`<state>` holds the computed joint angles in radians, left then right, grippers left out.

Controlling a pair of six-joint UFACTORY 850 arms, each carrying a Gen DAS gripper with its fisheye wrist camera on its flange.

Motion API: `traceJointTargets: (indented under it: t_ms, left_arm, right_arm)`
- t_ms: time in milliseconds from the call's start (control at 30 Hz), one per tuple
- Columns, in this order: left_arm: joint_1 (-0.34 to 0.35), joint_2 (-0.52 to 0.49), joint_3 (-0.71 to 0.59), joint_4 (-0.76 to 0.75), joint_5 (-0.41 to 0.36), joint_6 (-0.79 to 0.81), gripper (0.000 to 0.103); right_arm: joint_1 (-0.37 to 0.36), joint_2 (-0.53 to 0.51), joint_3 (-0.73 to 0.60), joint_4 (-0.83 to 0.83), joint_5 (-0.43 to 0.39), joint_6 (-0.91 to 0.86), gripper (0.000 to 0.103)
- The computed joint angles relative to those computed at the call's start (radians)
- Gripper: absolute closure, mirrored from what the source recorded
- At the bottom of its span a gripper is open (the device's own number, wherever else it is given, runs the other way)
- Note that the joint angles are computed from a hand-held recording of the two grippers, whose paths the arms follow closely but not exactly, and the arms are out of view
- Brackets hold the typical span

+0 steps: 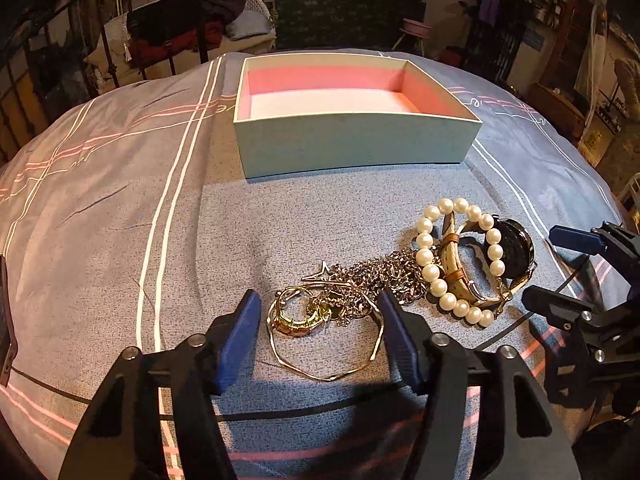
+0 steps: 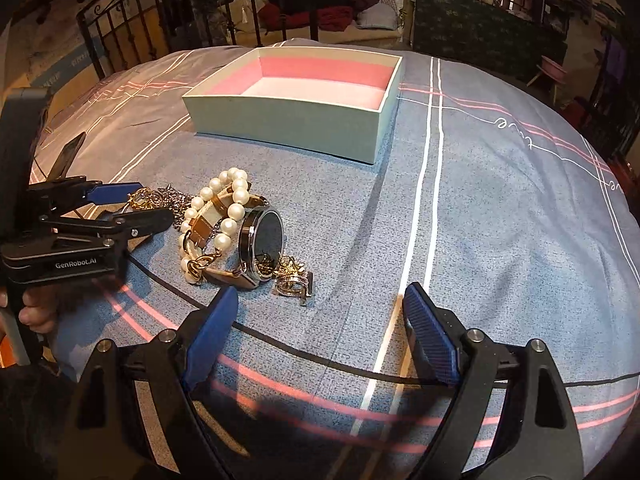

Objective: Organize jewelry
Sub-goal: 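Grasp a small silver ring with the right tool while the left tool grasps the thin wire bangle, then open both tools over the green box, dropping the ring and bangle inside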

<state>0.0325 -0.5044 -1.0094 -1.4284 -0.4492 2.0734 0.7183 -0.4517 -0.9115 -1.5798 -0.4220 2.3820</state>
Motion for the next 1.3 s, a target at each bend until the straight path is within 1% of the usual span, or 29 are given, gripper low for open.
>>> traceJointTargets:
  t_ms: [33,67,100,167,200,233,267,300,333,400,467,600,733,800,867,933,1000,1133,1167,1233,1300]
  left_arm:
    - [0.003,-0.001,-0.002,0.003,-0.009,0.000,0.049]
    - [0.006,0.000,0.000,-0.004,-0.016,0.013,0.049]
    - [0.009,0.003,0.005,-0.017,-0.019,0.029,0.049]
    - [0.010,0.009,0.014,-0.033,-0.024,0.046,0.049]
    - [0.011,0.012,0.016,-0.040,-0.028,0.051,0.049]
    - [0.014,0.016,0.019,-0.034,-0.040,0.045,0.049]
    - [0.016,0.020,0.021,-0.035,-0.052,0.044,0.049]
    - [0.018,0.028,0.027,-0.052,-0.060,0.058,0.049]
    - [0.021,0.035,0.032,-0.062,-0.069,0.068,0.049]
    - [0.027,0.051,0.045,-0.085,-0.085,0.093,0.049]
    - [0.032,0.068,0.060,-0.113,-0.095,0.118,0.049]
    - [0.047,0.097,0.083,-0.159,-0.127,0.157,0.049]
    - [0.052,0.119,0.093,-0.207,-0.155,0.191,0.049]
    - [0.053,0.123,0.085,-0.193,-0.171,0.156,0.049]
    - [0.047,0.124,0.075,-0.184,-0.166,0.126,0.049]
    - [0.035,0.114,0.054,-0.181,-0.146,0.098,0.049]
    - [0.022,0.106,0.028,-0.185,-0.140,0.071,0.049]
    - [-0.012,0.092,-0.046,-0.225,-0.130,0.042,0.049]
    - [-0.024,0.085,-0.072,-0.221,-0.126,0.030,0.049]
    - [-0.054,0.069,-0.122,-0.237,-0.092,0.014,0.049]
    - [-0.085,0.042,-0.185,-0.225,-0.047,-0.028,0.049]
  right_arm:
    - [-0.010,-0.008,-0.003,-0.034,0.028,0.021,0.032]
    - [-0.018,-0.017,-0.009,-0.050,0.048,0.024,0.036]
    - [-0.019,-0.023,-0.014,-0.051,0.044,0.017,0.037]
    - [-0.022,-0.025,-0.018,-0.069,0.050,0.021,0.044]
    - [-0.022,-0.024,-0.018,-0.072,0.048,0.021,0.046]
    - [-0.022,-0.023,-0.016,-0.077,0.043,0.025,0.055]
    - [-0.023,-0.021,-0.014,-0.086,0.041,0.032,0.069]
    - [-0.024,-0.015,-0.006,-0.131,0.045,0.076,0.078]
    - [-0.029,-0.008,0.002,-0.179,0.058,0.126,0.082]
    - [-0.029,0.001,0.015,-0.226,0.061,0.183,0.082]
    - [-0.020,0.006,0.018,-0.222,0.049,0.183,0.082]
    - [0.007,0.033,0.032,-0.227,-0.007,0.205,0.082]
    - [0.030,0.053,0.028,-0.189,-0.073,0.148,0.082]
    - [0.034,0.063,0.026,-0.191,-0.086,0.135,0.082]
    - [0.033,0.063,0.013,-0.178,-0.101,0.095,0.082]
    - [0.023,0.063,0.001,-0.194,-0.110,0.083,0.082]
    - [0.003,0.069,-0.010,-0.244,-0.117,0.108,0.082]
    - [-0.050,0.079,-0.050,-0.309,-0.147,0.117,0.082]
    - [-0.068,0.077,-0.069,-0.317,-0.142,0.107,0.082]
    - [-0.096,0.061,-0.117,-0.281,-0.148,0.048,0.082]
    - [-0.131,0.043,-0.162,-0.269,-0.129,0.019,0.082]
